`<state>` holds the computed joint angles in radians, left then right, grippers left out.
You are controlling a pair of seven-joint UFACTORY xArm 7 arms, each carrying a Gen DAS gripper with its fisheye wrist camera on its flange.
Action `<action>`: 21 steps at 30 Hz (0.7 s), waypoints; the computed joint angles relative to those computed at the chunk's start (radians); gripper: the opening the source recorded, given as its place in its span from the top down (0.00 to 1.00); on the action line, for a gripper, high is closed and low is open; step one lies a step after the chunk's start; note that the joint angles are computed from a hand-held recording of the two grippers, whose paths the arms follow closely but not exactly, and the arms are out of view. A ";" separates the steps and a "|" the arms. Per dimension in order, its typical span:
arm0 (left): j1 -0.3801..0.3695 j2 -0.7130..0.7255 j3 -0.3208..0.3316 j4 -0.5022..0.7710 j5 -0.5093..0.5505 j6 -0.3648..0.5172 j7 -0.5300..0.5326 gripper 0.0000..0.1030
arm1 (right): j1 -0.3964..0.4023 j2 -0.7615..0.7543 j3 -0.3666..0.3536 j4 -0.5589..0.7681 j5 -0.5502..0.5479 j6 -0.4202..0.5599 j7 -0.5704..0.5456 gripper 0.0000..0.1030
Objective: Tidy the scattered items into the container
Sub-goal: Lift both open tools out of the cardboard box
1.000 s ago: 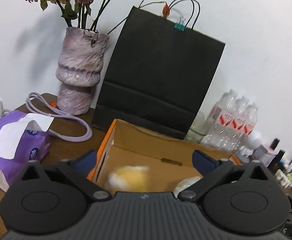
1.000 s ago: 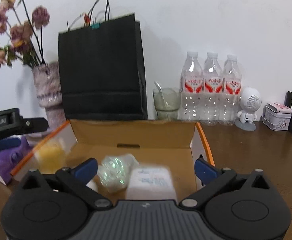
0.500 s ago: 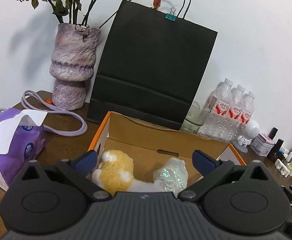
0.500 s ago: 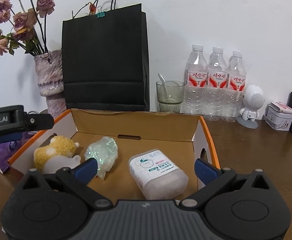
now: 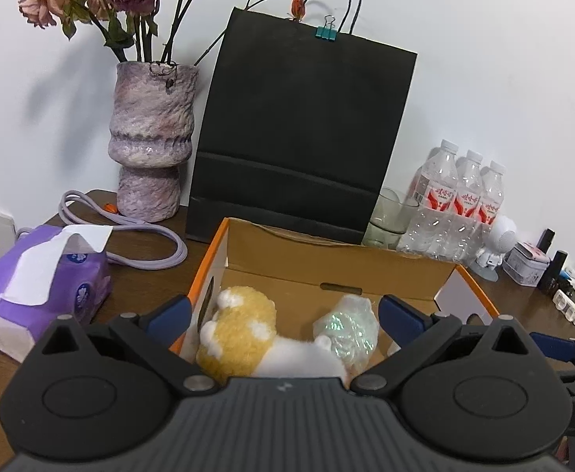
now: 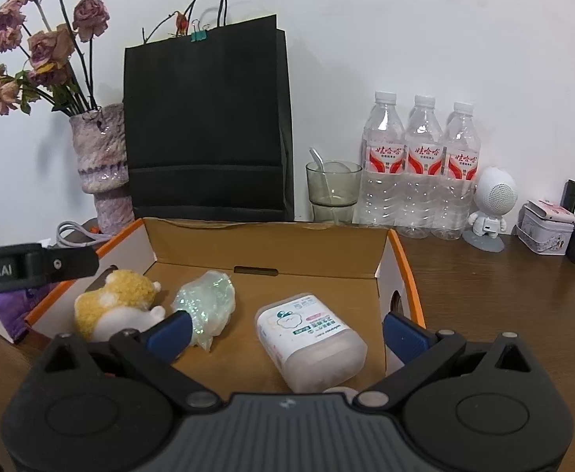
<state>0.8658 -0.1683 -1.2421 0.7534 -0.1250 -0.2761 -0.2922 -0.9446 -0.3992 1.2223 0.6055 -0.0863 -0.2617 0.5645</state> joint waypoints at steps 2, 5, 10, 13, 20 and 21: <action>-0.130 -0.019 0.128 -0.021 0.007 0.004 -0.002 0.00 | 0.064 -0.007 -0.055 -0.019 0.002 0.003 -0.002 0.00; -0.334 -0.049 0.328 -0.056 0.003 0.012 0.007 0.00 | 0.172 -0.029 -0.149 -0.052 0.014 0.014 -0.010 0.00; -0.592 -0.131 0.580 -0.129 -0.005 0.023 0.019 0.00 | 0.359 -0.102 -0.313 -0.118 0.031 0.045 -0.019 0.00; -0.708 -0.190 0.697 -0.177 0.011 0.045 0.013 0.00 | 0.457 -0.167 -0.394 -0.163 0.027 0.079 -0.011 0.00; -0.972 -0.333 0.948 -0.323 0.094 0.120 0.001 0.00 | 0.701 -0.315 -0.556 -0.286 -0.016 0.192 0.052 0.00; -1.006 -0.352 0.977 -0.346 0.102 0.134 -0.001 0.00 | 0.734 -0.332 -0.571 -0.305 -0.023 0.210 0.063 0.00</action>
<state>-0.1406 -0.5201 -0.2656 0.4075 -0.0234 -0.1424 -0.2929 -0.2105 -0.7314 0.6512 0.3009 -0.1097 -0.0517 0.6271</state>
